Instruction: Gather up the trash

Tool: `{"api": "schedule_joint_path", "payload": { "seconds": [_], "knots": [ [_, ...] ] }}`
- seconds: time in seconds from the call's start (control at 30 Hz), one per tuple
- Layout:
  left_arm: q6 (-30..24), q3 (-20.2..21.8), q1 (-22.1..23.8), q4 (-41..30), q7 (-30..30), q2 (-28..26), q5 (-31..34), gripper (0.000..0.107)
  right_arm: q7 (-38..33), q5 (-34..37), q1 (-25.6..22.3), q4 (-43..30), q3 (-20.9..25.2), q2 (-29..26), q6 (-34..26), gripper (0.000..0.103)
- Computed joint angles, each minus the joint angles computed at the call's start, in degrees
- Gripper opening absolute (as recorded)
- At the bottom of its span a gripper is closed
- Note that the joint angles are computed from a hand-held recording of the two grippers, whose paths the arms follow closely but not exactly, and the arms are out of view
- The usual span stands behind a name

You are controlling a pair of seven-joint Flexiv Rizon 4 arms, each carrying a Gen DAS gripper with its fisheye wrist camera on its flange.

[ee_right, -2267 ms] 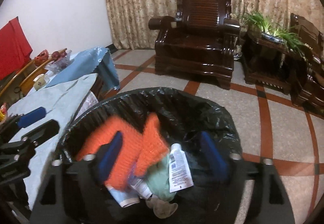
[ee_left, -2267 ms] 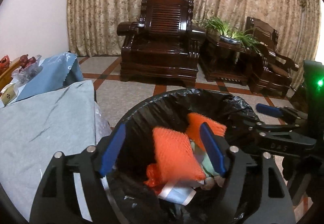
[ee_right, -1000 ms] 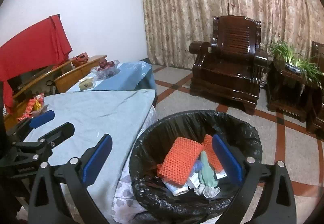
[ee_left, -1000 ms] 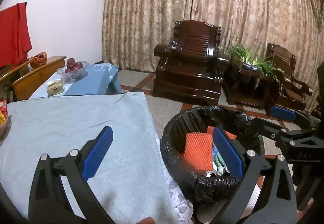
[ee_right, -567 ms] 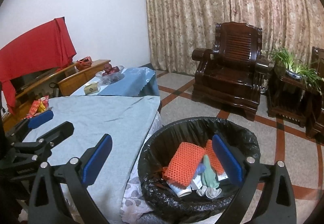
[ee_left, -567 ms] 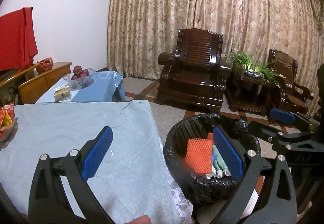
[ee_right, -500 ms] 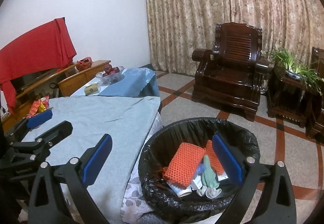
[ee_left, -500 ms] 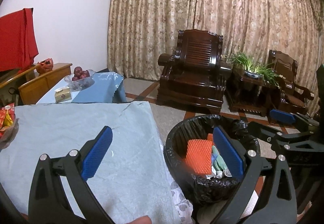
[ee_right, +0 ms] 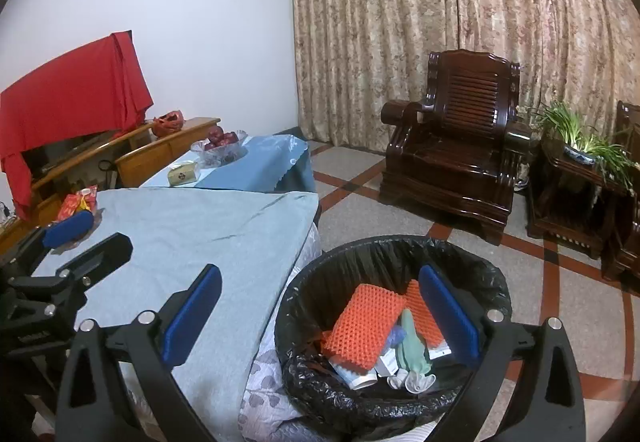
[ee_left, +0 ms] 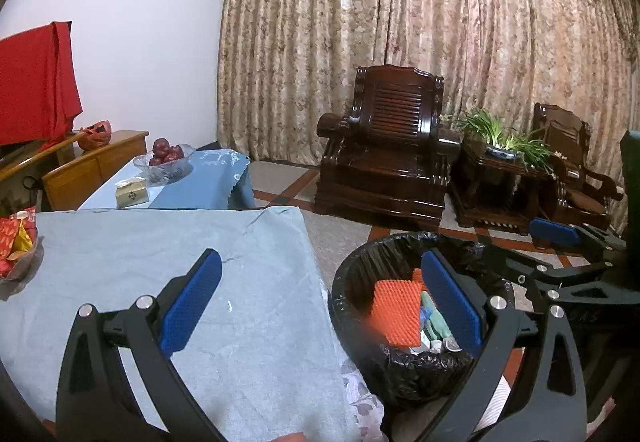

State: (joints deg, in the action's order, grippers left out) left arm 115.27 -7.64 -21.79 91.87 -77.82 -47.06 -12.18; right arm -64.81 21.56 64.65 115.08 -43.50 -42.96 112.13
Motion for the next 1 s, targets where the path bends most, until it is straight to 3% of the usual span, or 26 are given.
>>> {"api": "schedule_joint_path", "payload": {
  "seconds": [1.0],
  "knots": [
    [-0.24,0.35,-0.01,0.37,0.08,0.53,-0.11,0.097,-0.01,-0.45,-0.34,-0.2,0.22,0.05,-0.25,0.097]
  ]
}}
